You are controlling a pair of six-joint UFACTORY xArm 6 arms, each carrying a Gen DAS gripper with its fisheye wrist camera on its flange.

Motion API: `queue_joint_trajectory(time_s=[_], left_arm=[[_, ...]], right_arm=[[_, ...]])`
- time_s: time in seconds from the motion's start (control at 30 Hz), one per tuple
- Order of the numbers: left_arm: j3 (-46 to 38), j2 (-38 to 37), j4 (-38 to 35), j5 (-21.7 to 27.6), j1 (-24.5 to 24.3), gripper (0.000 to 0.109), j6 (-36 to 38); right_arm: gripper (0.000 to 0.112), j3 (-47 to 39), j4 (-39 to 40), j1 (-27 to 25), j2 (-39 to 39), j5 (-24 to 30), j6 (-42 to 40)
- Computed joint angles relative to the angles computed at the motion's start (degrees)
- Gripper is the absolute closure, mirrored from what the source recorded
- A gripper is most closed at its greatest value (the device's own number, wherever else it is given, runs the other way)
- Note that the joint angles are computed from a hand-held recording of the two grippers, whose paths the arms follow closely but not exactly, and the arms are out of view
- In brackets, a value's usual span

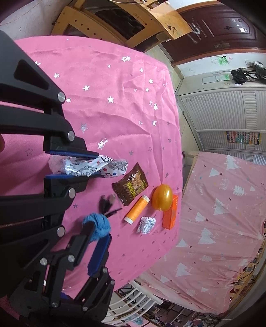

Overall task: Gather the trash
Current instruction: 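Carry the plastic bag and yarn ball to the yellow bin and open both tools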

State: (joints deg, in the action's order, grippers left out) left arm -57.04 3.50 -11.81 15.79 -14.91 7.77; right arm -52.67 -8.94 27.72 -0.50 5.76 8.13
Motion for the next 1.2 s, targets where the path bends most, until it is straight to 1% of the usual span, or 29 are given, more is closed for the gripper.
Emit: queue_joint_trajectory(time_s=[0.1,0.17,0.27,0.33,0.5,0.53,0.6,0.63,0.7,0.73,0.87,0.93,1.0,1.13,1.2], left_arm=[[0.0,-0.7,2.0,-0.1,-0.1,0.101,-1.7],[-0.3,-1.2,3.6,-0.2,-0.5,0.101,-3.0],[-0.6,-2.1,5.8,-0.1,-1.1,0.101,-4.7],[-1.1,-2.3,7.5,0.0,-1.7,0.101,-6.1],[-3.1,-1.8,10.4,0.5,-3.9,0.101,-8.3],[-3.5,-1.7,10.8,0.6,-4.4,0.101,-8.7],[-4.6,-1.0,11.3,1.1,-5.3,0.101,-9.2],[-5.5,-0.4,12.0,1.4,-6.0,0.101,-9.8],[-7.2,0.8,13.0,1.9,-7.2,0.101,-10.8],[-8.3,1.5,13.6,2.3,-8.0,0.101,-11.2],[-12.8,4.7,16.0,3.7,-11.4,0.101,-12.7],[-15.7,6.9,17.5,4.6,-13.2,0.101,-13.5],[-19.0,9.2,17.6,5.6,-15.1,0.101,-13.3],[-25.0,13.6,17.4,7.6,-18.4,0.101,-12.5],[-28.1,16.0,16.2,8.8,-19.8,0.101,-11.2]], right_arm=[[0.089,0.9,-0.2,-0.7,-1.2,-1.3,0.5],[0.089,1.7,1.3,-1.3,-2.1,-2.1,-0.6],[0.089,2.9,0.1,-2.6,-3.5,-3.3,0.7],[0.089,3.7,-2.0,-3.6,-4.5,-4.0,2.8],[0.089,6.5,-6.0,-7.5,-7.2,-6.0,6.8],[0.089,7.0,-5.1,-7.9,-7.6,-6.3,6.1],[0.089,8.3,-6.2,-9.8,-8.8,-7.1,7.3],[0.089,9.1,-4.0,-10.6,-9.3,-7.5,5.7],[0.089,10.3,-4.6,-12.2,-10.3,-8.1,6.5],[0.089,10.9,-3.4,-12.8,-10.8,-8.4,5.4],[0.089,13.9,9.5,-15.1,-12.4,-9.5,-5.5],[0.089,14.9,13.6,-16.1,-12.9,-9.6,-8.8],[0.089,15.9,17.8,-17.5,-13.5,-9.9,-12.5],[0.089,17.0,30.7,-19.7,-14.3,-10.5,-23.3],[0.089,17.3,34.5,-20.8,-14.3,-10.7,-26.4]])
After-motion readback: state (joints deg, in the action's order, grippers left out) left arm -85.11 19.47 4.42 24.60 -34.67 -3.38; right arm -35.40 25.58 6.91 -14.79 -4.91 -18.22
